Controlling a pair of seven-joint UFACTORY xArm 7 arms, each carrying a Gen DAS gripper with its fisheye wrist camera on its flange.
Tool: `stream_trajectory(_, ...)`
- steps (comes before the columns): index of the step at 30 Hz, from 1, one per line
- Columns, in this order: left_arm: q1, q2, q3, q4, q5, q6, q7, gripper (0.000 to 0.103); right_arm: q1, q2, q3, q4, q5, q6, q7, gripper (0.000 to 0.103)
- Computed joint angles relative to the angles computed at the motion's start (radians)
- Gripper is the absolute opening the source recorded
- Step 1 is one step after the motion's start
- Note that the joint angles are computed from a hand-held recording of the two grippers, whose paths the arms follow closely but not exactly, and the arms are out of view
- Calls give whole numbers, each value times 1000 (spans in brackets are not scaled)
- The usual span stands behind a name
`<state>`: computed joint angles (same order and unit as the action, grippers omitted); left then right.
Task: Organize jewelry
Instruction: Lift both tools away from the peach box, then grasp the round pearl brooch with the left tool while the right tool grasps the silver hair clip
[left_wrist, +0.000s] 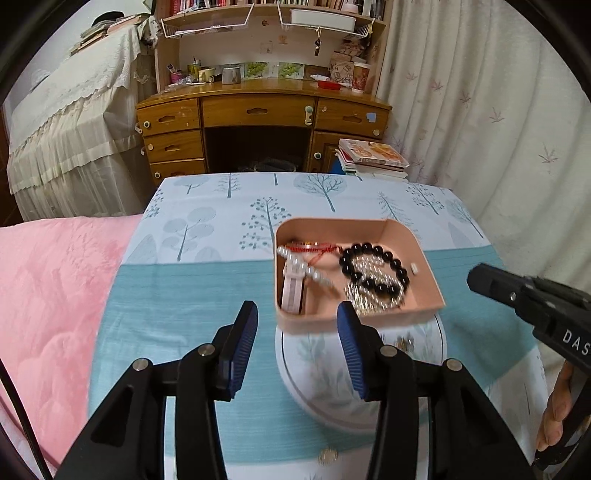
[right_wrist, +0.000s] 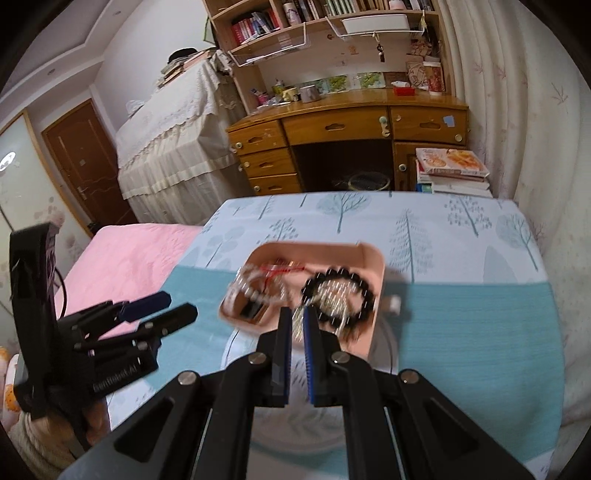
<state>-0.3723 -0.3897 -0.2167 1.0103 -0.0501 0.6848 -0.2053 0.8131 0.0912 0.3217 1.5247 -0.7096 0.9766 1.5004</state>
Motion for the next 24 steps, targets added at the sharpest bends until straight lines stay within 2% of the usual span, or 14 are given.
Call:
stream_trajectory(4,-6,-93,4,-77,-11,5,-5,49,14,-36,24,-54,8,-16,39,6)
stream_trajectory(8,-11,-173,-6,-147,-7,17,-11,51,36,-51,60,-82,11,23,63,8)
stream_trajectory(10,-15,-208,-16,-182,-1,21,-12,51,50,-48,73,-83,2,55,72,18)
stream_trajectory(13,-24,-259,-38,-238,17,27,-12,51,84,-39,93,-82,-26,122,94,28)
stream_trajectory(19,-64,-299,-54,-323,6,44,-27,51,144,-13,107,-106,-33,184,109,28)
stream_trajectory(24,-91,-309,-28,-376,-34,34,-35,51,180,10,101,-117,-28,212,105,28)
